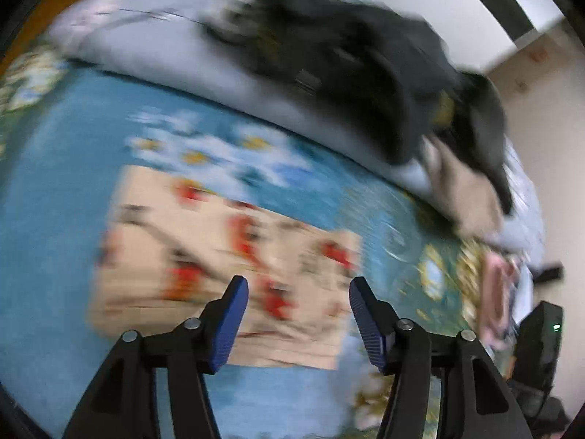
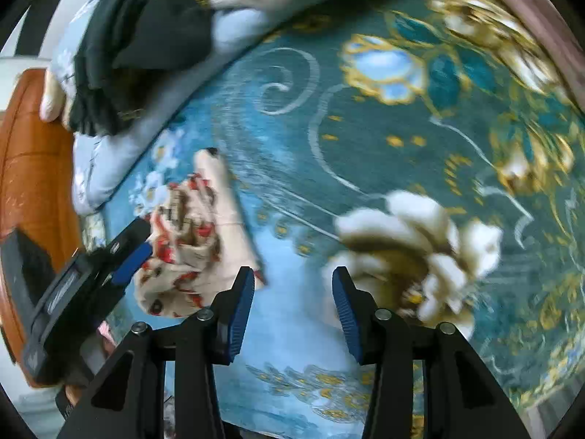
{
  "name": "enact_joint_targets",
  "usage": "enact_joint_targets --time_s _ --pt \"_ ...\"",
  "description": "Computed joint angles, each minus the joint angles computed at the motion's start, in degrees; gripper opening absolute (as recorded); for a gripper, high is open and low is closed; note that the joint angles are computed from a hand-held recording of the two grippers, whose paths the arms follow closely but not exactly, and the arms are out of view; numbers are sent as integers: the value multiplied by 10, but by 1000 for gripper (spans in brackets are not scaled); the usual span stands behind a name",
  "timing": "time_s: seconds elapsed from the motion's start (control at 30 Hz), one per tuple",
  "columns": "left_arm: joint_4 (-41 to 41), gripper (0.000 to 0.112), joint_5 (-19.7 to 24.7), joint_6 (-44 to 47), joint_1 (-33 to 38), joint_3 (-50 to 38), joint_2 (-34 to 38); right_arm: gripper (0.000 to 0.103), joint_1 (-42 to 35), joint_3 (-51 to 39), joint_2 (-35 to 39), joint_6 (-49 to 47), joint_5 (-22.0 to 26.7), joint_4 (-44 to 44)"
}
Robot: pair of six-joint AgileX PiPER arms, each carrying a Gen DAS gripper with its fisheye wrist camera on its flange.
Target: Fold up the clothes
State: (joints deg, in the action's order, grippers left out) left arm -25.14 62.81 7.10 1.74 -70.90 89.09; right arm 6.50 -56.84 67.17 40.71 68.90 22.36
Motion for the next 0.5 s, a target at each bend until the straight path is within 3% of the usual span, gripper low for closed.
enact_joint_targets --time_s 0.27,0.5 --pt "148 62 -31 -96 84 30 23 46 42 -131 174 -168 -50 86" --pt "152 62 -45 -73 117 88 20 46 75 -239 325 -213 -60 84"
